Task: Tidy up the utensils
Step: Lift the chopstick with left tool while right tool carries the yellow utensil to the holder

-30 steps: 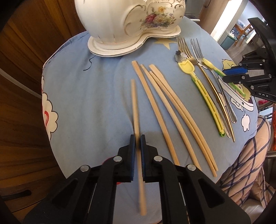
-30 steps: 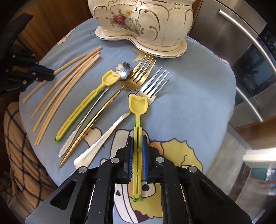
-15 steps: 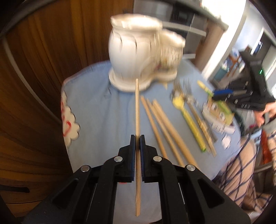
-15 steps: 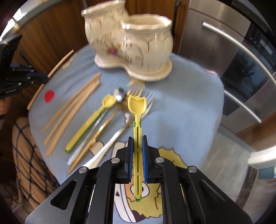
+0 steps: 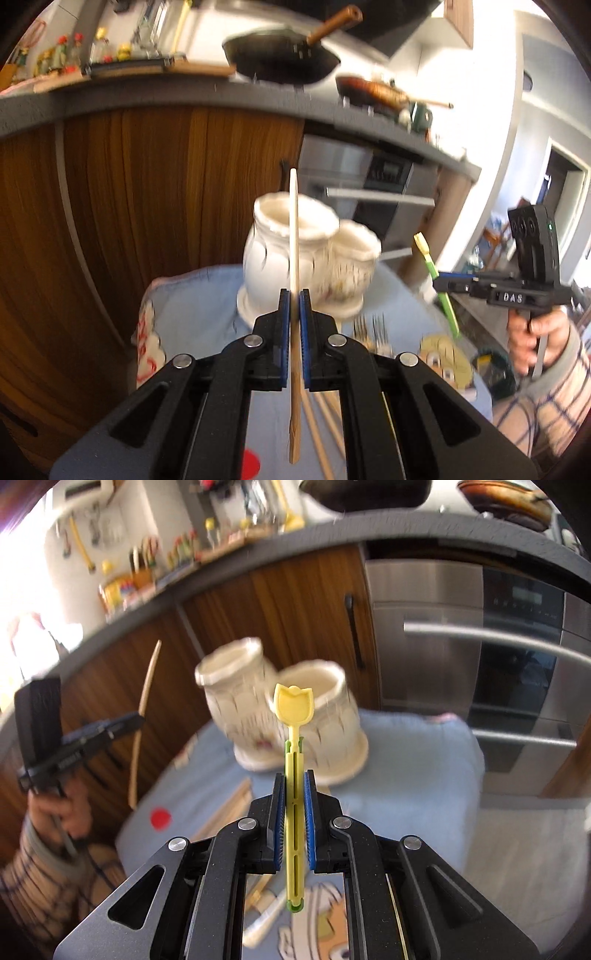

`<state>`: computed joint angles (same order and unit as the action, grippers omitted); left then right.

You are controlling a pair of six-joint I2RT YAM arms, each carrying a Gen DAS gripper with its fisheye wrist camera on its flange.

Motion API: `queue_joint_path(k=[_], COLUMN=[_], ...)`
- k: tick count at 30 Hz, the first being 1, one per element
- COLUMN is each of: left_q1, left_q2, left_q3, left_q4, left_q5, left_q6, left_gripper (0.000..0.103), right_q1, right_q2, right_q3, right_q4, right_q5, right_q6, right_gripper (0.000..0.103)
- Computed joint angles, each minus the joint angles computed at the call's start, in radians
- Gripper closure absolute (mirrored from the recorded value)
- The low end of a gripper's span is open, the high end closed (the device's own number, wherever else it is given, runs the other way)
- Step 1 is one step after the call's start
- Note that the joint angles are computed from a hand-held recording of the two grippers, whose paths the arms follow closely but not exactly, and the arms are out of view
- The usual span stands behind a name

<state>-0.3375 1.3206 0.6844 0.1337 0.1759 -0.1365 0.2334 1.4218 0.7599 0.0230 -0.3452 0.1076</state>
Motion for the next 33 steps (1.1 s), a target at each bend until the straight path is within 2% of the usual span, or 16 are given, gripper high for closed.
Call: queue_joint_path(k=[5,8,16,26,33], left_q1=[-0.019,-0.02,-0.017,-0.027,-0.046], left_q2=[0.036,0.063,0.149,0.329,0.437], left_q3=[0.015,0.048,0.145,0.295,0.342], left_q4=[0.156,0.214,0.354,0.491,0.472], left_q5=[-0.029,-0.03,-0.062,-0.132,-0.144], left_q6=[-0.045,-0.057,-0.09,-0.1,-0.099], left_gripper=[0.098,0.098,0.098,0.098,0.098], right_q1=[0.011,0.01,0.027,0.056,0.07], right_q2=[0.015,0.06,0.196,0.316,0.368], right_q3=[-0.021,-0.008,0.081,0.208,0.236], right_q4=[0.185,0.291,0.469,0.514,0.538], right_q5=[0.019,0.024,0.049,0.096,0.156], right_q6=[0.083,0.122,0.172,0.164,0.142], right_gripper=[0.092,0.092,0.092,0.092,0.092])
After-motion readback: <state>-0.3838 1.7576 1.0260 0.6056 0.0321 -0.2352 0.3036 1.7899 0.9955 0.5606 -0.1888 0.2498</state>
